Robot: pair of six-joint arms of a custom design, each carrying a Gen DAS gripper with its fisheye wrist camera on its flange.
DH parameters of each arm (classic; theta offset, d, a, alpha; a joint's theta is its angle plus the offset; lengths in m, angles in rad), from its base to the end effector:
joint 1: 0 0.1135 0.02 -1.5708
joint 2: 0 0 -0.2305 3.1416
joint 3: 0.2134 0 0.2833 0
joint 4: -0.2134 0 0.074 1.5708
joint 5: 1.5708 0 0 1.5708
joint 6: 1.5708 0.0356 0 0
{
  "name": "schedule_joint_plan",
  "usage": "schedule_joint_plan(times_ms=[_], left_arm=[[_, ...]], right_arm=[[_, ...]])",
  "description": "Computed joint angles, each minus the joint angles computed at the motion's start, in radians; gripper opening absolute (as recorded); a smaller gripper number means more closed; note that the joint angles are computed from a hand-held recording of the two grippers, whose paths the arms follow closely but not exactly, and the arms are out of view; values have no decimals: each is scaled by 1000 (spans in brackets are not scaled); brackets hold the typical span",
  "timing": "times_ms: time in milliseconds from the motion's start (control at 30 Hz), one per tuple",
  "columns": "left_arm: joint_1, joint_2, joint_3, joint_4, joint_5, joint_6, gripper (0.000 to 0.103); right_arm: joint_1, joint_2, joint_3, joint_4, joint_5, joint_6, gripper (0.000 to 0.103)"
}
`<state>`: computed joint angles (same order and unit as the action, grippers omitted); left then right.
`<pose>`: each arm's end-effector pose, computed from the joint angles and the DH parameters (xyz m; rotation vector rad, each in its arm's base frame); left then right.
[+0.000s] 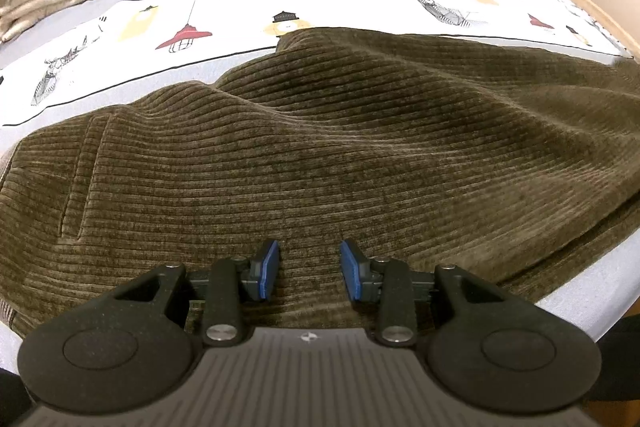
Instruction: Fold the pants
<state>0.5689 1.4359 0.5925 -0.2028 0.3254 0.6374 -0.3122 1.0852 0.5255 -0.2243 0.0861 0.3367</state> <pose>0.2352 0.1369 0.0818 0.1981 2.5252 0.0433 0.2431 -0.0817 0.1439 0.7898 2.2163 -0.0894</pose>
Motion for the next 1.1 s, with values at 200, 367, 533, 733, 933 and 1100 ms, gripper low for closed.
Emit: schedule_joint_plan(times_ms=[200, 367, 533, 733, 933, 1100], left_arm=[[14, 8, 10, -12, 14, 15, 39], [36, -15, 10, -36, 49, 28, 39], [74, -74, 6, -56, 159, 10, 39], [46, 16, 109, -214, 41, 55, 39], [222, 112, 371, -305, 181, -106, 39], [340, 380, 755, -409, 153, -217, 46]], right_arm=[[-40, 82, 45, -99, -19, 78, 15], [-54, 89, 76, -253, 23, 216, 14], [-33, 134, 95, -230, 24, 204, 17], [87, 170, 156, -269, 226, 189, 27], [184, 122, 162, -252, 340, 221, 44], [176, 158, 182, -270, 268, 250, 44]])
